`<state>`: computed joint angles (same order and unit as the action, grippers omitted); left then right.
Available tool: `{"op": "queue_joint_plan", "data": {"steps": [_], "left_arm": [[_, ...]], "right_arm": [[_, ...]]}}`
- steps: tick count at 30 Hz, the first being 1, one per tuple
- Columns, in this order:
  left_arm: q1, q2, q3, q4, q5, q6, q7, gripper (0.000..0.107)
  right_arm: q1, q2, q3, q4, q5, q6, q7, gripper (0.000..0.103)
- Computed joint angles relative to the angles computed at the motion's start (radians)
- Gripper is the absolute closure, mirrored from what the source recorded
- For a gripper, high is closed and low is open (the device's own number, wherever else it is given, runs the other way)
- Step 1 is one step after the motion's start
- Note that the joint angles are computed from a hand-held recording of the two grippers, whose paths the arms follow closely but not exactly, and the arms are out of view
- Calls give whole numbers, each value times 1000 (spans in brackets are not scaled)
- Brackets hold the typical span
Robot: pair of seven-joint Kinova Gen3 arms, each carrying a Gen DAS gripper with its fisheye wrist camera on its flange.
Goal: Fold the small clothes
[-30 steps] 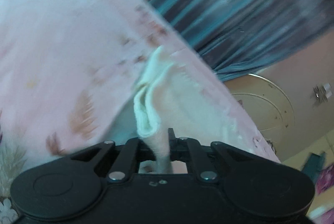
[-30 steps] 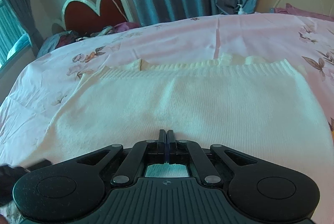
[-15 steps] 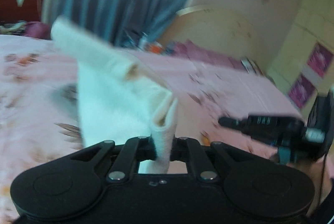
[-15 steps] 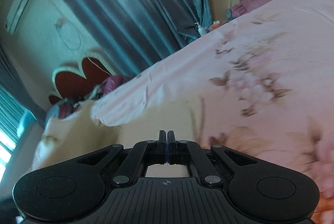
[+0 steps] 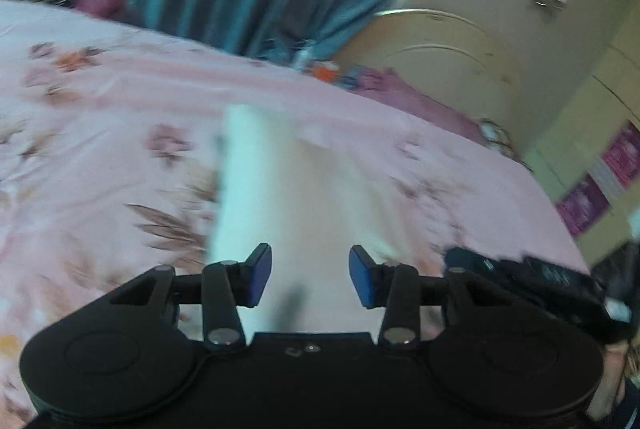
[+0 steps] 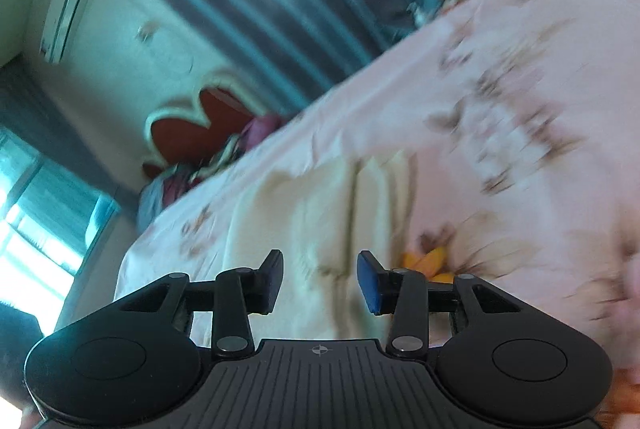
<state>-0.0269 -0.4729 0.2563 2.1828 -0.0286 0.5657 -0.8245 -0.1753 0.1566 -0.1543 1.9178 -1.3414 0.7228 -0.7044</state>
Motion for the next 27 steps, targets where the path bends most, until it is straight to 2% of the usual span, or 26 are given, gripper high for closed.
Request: {"op": "queue_joint_plan", "data": {"steps": [2, 6, 13, 16, 19, 21, 23, 25, 27], "left_arm": [[9, 25, -52, 14, 2, -11, -30, 71], [28, 63, -108, 37, 35, -40, -59, 72], [97, 71, -226, 81, 131, -81, -184, 70], [132, 58, -287, 111, 183, -128, -257, 70], [146, 73, -313, 112, 220, -122, -307, 70], [151, 86, -326, 111, 241, -119, -342, 70], [130, 79, -308, 110, 243, -124, -356, 71], [90, 43, -252, 118, 206, -158, -353, 74], [113, 26, -260, 122, 202, -200, -385, 74]], "right_arm": [[-21, 38, -7, -36, 57, 0, -58, 61], [-35, 90, -32, -91, 133, 7, -117, 61], [-38, 135, -80, -140, 190, -16, -165, 61], [-25, 151, -96, -149, 192, -10, -167, 61], [-42, 162, -100, -171, 229, -25, -192, 62], [-74, 146, -96, -179, 302, -63, -242, 89], [-100, 118, -102, -174, 362, -108, -277, 92], [-129, 78, -110, -159, 423, -171, -306, 93], [-134, 25, -122, -128, 443, -219, -315, 93]]}}
